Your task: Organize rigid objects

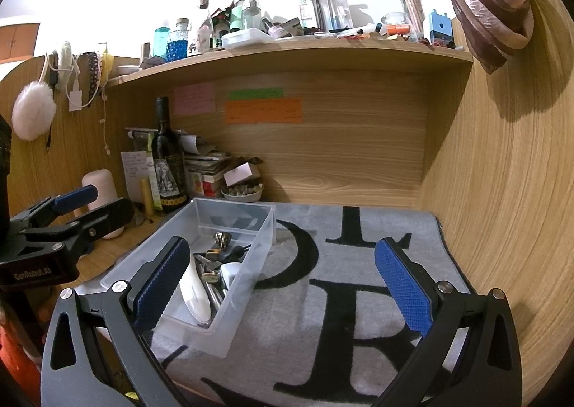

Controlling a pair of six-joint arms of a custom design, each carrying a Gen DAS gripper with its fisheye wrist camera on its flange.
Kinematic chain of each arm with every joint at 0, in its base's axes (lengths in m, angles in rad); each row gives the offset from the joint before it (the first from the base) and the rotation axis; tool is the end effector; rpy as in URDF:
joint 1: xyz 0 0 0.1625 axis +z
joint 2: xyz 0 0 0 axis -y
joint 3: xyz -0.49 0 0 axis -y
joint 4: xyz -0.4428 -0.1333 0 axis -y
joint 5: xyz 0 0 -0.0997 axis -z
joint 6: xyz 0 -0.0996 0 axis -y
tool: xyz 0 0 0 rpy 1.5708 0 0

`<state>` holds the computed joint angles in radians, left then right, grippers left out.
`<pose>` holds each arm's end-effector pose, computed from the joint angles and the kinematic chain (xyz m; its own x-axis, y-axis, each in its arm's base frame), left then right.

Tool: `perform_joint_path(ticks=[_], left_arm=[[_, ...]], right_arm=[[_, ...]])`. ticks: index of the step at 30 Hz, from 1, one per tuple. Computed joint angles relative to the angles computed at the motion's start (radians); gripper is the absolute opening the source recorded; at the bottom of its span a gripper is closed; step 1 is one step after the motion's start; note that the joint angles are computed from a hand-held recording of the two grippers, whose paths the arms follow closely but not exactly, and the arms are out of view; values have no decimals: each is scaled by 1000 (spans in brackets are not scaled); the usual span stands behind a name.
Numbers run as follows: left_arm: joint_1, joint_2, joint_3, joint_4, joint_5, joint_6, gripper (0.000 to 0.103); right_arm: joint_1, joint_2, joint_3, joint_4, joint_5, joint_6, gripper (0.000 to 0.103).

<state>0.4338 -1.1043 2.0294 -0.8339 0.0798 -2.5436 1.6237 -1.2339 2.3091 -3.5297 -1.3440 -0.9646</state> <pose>-0.3429 -0.4152 0.1465 -0.7256 -0.2635 -0.6357 0.5943 0.2258 -0.7719 0.1825 -0.5019 0.2509 -0.5216 -0.6488 0.5541 -0.8112 0.1759 -0.5577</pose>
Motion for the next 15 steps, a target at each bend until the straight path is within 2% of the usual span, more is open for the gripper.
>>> perform_joint_path(ticks=[4, 6, 11, 15], left_arm=[[0, -2, 4, -17, 0, 15, 103], [0, -9, 20, -95, -2, 82, 103], [1, -21, 43, -192, -2, 159, 103], [0, -22, 41, -173, 0, 140, 103]], right_arm=[[0, 0, 1, 0, 0, -1, 103], [2, 1, 2, -5, -3, 2, 103], [0, -1, 0, 1, 1, 0, 103], [-2, -2, -3, 10, 4, -3, 103]])
